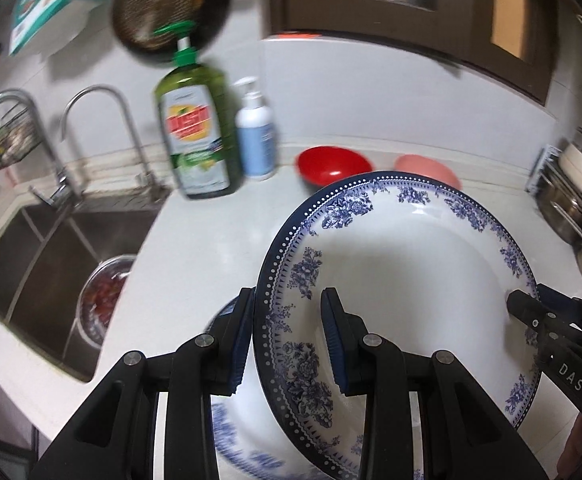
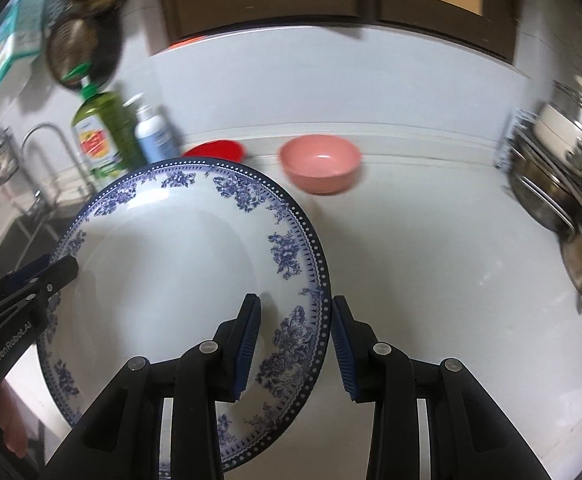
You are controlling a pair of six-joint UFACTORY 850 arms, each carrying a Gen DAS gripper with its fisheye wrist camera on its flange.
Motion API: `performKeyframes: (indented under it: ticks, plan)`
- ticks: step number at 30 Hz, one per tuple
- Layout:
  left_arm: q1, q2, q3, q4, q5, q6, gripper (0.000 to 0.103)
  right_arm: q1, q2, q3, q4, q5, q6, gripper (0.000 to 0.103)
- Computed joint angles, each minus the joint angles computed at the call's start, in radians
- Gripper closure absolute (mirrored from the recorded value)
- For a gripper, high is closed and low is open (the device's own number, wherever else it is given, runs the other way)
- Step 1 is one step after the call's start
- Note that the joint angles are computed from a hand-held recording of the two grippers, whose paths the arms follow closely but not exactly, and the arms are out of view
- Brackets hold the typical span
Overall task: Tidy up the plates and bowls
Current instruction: 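Lift and carry the small plate over the stacked plates, then lower the small plate onto the stack and open both grippers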
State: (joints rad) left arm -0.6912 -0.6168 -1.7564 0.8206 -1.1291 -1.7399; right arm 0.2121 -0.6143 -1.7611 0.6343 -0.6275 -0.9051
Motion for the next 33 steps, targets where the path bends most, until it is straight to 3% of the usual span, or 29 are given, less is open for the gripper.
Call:
performKeyframes:
  ticks: [14, 24, 33]
  plan:
    - [0.026, 0.119, 0.256, -0.097, 0.068, -0.069, 0.069, 0.111, 0.025, 0.085, -0.089, -0.002, -0.02, 0.066]
    - [0.066, 0.117, 0.317, -0.181, 0.168, 0.006, 0.069, 0.157, -0.03, 0.075, -0.233, -0.022, 0.122, 0.066]
    - [0.09, 0.104, 0.316, -0.223, 0.213, 0.086, 0.068, 0.17, -0.049, 0.074, -0.313, -0.004, 0.211, 0.066]
